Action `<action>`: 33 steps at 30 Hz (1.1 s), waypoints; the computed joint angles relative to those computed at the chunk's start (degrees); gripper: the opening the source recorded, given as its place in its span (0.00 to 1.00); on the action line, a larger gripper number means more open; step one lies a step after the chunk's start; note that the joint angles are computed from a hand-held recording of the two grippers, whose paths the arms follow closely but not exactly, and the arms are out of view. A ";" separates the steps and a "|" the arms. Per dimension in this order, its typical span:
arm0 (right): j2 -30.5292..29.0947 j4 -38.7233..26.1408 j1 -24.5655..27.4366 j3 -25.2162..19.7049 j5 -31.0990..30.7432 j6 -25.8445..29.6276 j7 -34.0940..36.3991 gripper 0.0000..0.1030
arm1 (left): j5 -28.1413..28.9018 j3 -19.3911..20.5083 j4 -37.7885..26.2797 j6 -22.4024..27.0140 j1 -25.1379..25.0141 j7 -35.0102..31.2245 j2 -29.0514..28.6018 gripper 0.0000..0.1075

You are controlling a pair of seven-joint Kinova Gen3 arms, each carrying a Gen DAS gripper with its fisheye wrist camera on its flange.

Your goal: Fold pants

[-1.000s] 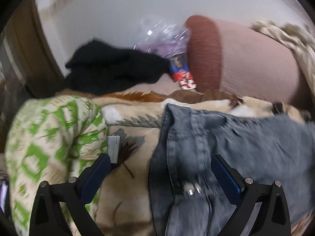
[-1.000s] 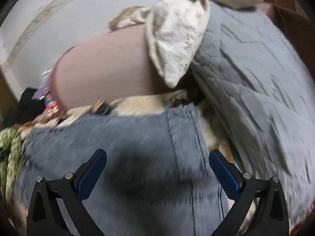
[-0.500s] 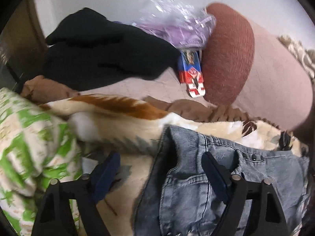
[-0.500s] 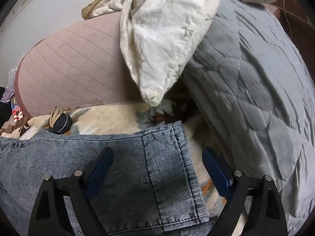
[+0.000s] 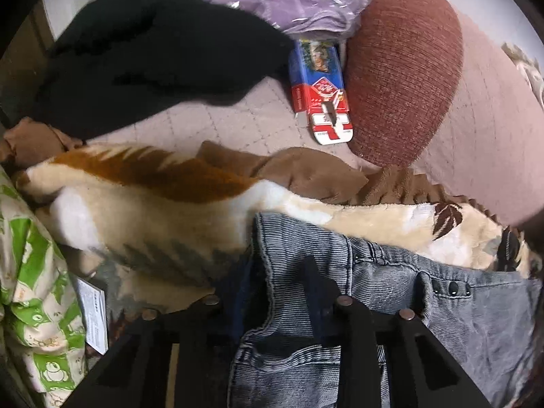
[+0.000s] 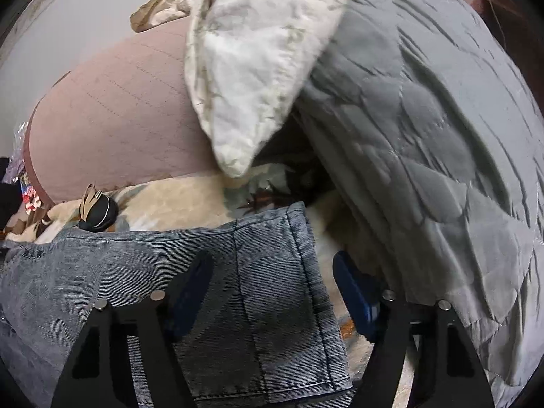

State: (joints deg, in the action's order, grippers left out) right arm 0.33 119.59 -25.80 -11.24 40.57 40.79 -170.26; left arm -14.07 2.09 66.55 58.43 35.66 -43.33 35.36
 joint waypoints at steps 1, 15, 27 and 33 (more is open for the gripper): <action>-0.35 0.44 0.60 0.54 -0.98 -1.25 1.01 0.69 | -0.98 -0.25 -0.27 0.16 0.71 -0.25 0.22 0.21; 8.02 -6.75 1.49 4.43 -3.99 2.27 3.08 0.62 | -4.12 -0.55 4.53 -7.81 1.31 1.67 -3.80 0.03; 6.23 -5.42 -2.68 6.46 1.61 1.37 -1.45 0.16 | -4.71 -1.01 11.37 -15.50 1.34 5.71 -8.83 0.03; -5.39 0.34 -0.83 1.59 5.67 0.54 -7.61 0.16 | -5.99 -0.41 18.53 -21.69 1.25 9.38 -16.59 0.03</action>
